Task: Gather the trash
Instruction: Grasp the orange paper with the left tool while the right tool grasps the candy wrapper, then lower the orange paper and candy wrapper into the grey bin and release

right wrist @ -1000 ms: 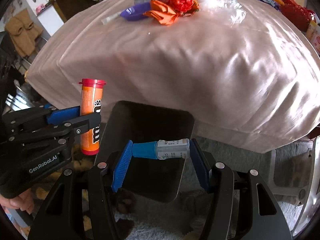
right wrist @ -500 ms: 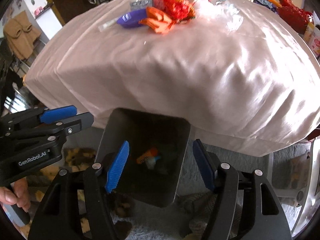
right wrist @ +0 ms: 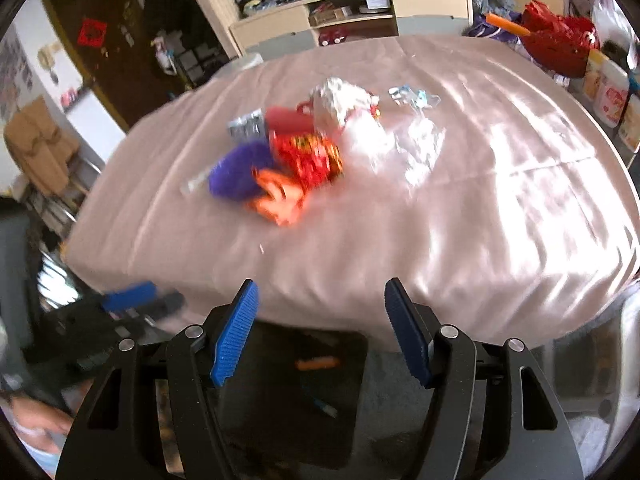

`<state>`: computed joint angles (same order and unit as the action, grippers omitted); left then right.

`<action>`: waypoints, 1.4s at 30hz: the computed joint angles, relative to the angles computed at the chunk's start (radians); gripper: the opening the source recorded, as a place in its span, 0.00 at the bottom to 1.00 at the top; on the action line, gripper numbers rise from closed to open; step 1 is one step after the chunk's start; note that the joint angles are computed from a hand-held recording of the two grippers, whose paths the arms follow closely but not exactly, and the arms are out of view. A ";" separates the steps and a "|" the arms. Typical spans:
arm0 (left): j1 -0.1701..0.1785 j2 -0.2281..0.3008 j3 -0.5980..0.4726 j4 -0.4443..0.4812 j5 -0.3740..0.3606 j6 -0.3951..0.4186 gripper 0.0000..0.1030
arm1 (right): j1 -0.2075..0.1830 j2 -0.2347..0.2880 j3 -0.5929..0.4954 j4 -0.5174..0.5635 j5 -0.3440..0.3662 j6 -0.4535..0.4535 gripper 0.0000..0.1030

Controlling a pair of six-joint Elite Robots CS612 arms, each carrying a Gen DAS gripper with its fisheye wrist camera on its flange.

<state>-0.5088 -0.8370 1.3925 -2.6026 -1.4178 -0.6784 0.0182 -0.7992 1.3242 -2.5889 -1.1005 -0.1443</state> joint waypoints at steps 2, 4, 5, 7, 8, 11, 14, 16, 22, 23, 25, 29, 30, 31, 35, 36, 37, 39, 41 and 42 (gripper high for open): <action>-0.001 0.014 -0.032 0.021 0.002 0.024 0.50 | 0.003 0.016 -0.035 0.006 -0.001 0.018 0.55; -0.004 0.023 -0.052 0.029 0.002 0.042 0.50 | 0.009 0.031 -0.064 0.002 -0.006 0.030 0.50; -0.004 0.028 -0.066 0.035 0.003 0.052 0.50 | 0.011 0.039 -0.082 0.005 -0.003 0.035 0.49; -0.006 0.039 -0.088 0.047 0.005 0.067 0.50 | 0.012 0.055 -0.113 0.002 0.013 0.053 0.48; -0.006 0.044 -0.095 0.049 0.004 0.073 0.50 | 0.012 0.063 -0.124 -0.003 0.027 0.058 0.47; -0.002 0.059 -0.120 0.055 -0.003 0.076 0.53 | 0.021 0.092 -0.181 -0.004 0.021 0.053 0.46; 0.002 0.076 -0.149 0.065 -0.013 0.072 0.55 | 0.034 0.120 -0.241 0.029 0.003 0.040 0.47; 0.004 0.086 -0.168 0.073 -0.014 0.079 0.55 | 0.037 0.131 -0.261 0.039 0.002 0.054 0.57; 0.009 0.106 -0.199 0.088 -0.027 0.089 0.55 | 0.043 0.167 -0.325 0.129 0.016 0.045 0.57; 0.009 0.109 -0.204 0.089 -0.030 0.090 0.55 | 0.044 0.172 -0.332 0.146 0.011 0.038 0.57; 0.011 0.113 -0.212 0.085 -0.035 0.092 0.55 | 0.045 0.180 -0.344 0.165 -0.005 0.036 0.57; 0.009 0.121 -0.224 0.060 -0.042 0.096 0.55 | 0.035 0.173 -0.327 0.127 0.004 0.063 0.49; 0.009 0.126 -0.233 0.055 -0.044 0.096 0.55 | 0.032 0.170 -0.322 0.119 0.010 0.067 0.48; 0.008 0.130 -0.240 0.054 -0.044 0.096 0.55 | 0.028 0.166 -0.317 0.110 0.021 0.072 0.48; 0.008 0.152 -0.278 0.067 -0.053 0.090 0.55 | 0.009 0.155 -0.303 0.063 0.070 0.105 0.48; 0.007 0.160 -0.293 0.072 -0.056 0.090 0.55 | 0.004 0.152 -0.299 0.046 0.078 0.119 0.48; 0.006 0.167 -0.306 0.080 -0.057 0.091 0.55 | 0.000 0.150 -0.297 0.038 0.080 0.128 0.48; 0.004 0.184 -0.338 0.104 -0.058 0.093 0.55 | -0.007 0.148 -0.292 0.021 0.084 0.150 0.48; 0.004 0.199 -0.365 0.131 -0.057 0.093 0.55 | -0.011 0.147 -0.289 0.010 0.086 0.162 0.48; 0.004 0.208 -0.380 0.144 -0.054 0.093 0.55 | -0.015 0.146 -0.289 0.008 0.090 0.167 0.48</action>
